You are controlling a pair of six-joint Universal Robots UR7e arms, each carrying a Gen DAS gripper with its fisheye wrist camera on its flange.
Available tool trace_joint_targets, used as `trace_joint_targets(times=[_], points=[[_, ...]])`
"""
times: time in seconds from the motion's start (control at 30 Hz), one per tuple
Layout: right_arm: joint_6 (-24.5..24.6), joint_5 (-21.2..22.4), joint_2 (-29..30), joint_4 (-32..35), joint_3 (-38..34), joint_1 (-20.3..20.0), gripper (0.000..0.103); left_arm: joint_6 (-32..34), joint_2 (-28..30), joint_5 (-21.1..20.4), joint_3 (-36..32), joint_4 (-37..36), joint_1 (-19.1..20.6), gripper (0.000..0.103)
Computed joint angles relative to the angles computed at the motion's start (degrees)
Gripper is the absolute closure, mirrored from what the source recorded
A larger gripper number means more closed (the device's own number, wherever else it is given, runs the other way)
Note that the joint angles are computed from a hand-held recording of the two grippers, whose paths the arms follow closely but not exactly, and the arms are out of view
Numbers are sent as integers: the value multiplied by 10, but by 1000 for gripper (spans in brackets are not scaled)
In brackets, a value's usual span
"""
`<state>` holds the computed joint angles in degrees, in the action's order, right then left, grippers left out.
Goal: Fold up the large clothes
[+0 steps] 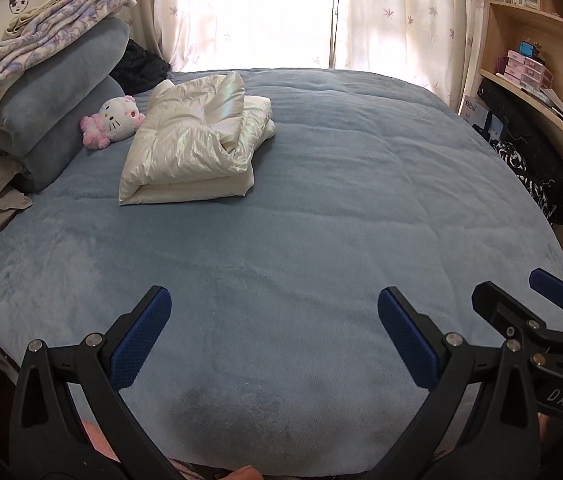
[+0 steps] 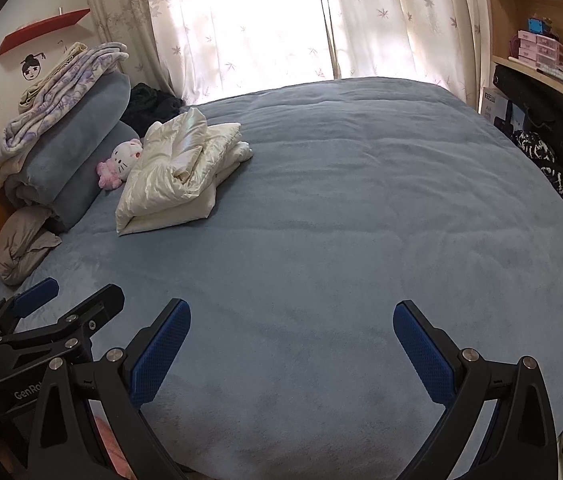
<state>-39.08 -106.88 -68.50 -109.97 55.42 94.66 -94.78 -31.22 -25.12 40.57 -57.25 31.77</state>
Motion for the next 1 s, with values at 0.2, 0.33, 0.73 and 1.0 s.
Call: trace_joint_targets(times=[0.2,0.33,0.73,1.0], points=[[1,0,5,1,-4,-2,1,6,-2,-6,4,-9,2,0],[5,-3,12,1,-9,-1,1,7,-1,-6,4,-9,3,0],[19,-12,8,-19,15,0,1,10,5,-15,-5,-6,6,1],[23,-15,9,-28,23,1,1,20,6,-20,-5,-15,10,1]])
